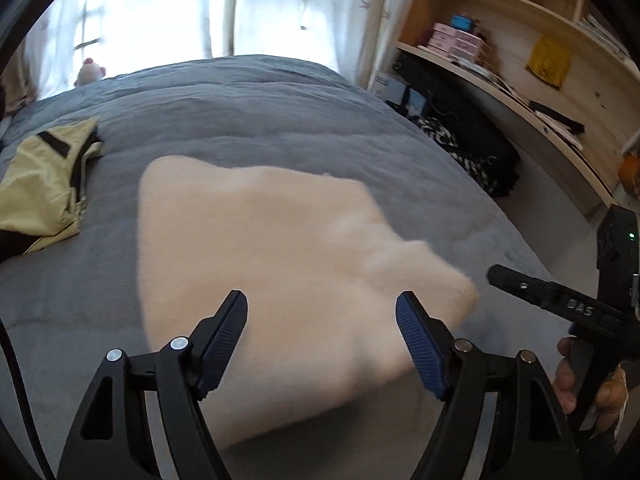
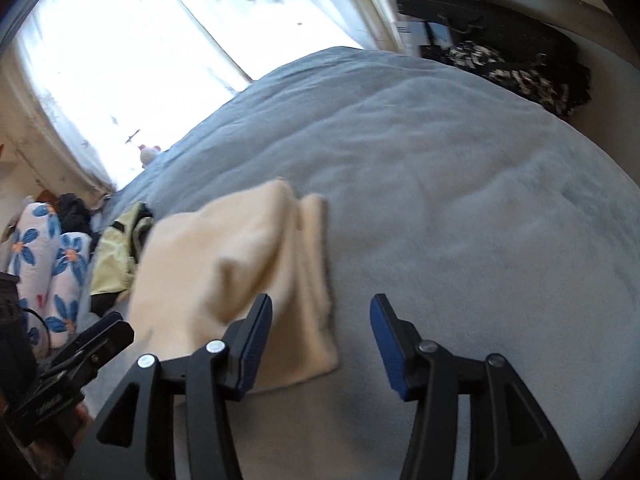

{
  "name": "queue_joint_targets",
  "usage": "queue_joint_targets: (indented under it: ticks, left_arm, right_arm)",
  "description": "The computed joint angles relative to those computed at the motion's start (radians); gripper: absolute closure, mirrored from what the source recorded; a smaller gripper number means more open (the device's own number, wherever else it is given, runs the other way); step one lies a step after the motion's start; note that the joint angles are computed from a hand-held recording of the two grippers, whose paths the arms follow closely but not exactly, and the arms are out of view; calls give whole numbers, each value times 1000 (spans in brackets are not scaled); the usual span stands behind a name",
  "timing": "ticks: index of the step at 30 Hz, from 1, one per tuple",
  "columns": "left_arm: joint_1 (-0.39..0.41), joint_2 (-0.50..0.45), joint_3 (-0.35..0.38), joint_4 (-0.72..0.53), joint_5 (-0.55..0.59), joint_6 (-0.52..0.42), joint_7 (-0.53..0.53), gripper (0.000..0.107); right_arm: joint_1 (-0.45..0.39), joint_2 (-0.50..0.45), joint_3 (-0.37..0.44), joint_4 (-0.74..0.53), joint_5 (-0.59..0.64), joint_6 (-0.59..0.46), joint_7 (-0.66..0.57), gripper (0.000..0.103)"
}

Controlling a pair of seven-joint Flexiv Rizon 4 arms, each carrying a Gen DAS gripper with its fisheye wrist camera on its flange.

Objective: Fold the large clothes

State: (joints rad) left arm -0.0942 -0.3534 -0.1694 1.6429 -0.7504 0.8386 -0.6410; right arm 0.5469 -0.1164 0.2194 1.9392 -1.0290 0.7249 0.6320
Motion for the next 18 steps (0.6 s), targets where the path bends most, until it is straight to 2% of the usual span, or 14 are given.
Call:
queue_joint_targets:
  ticks: [1,4,8,9,10,12,15,16,18]
  left_arm:
    - [2,-17,21,-21,30,14,-37,31]
    - [14,-72,69,-80,138,42,-153,31]
    - [48,-140,84,-158,237,-22,-242,32]
    - [54,-155,83,-176,254,-45,-260,32]
    - [60,-162,78,-181,261,-55,-268,32]
    - [78,-168,56,-174,241,-56,-263,32]
    - [79,-170,41,-161,236,-21,-249,32]
    - [77,-169,41,-158,239,-16,-251,32]
    - [77,-165,33,-153,237,-16,-240,32]
  right_arm:
    - [-14,-8,-9,-5,-8,70,-16,43]
    - [-39,-49,-27,-33,39,206,-87,42]
    - [-34,-120,-35,-102,208,201,-264,42]
    - [-31,-131,-47,-105,207,222,-280,49]
    - [-28,-142,-55,-112,212,238,-308,62]
    - [-21,-160,-60,-129,251,234,-365,76]
    - [3,-163,-70,-143,262,185,-430,86]
    - [10,-154,-73,-137,255,172,-433,92]
    - [29,-119,-81,-107,191,143,-389,96]
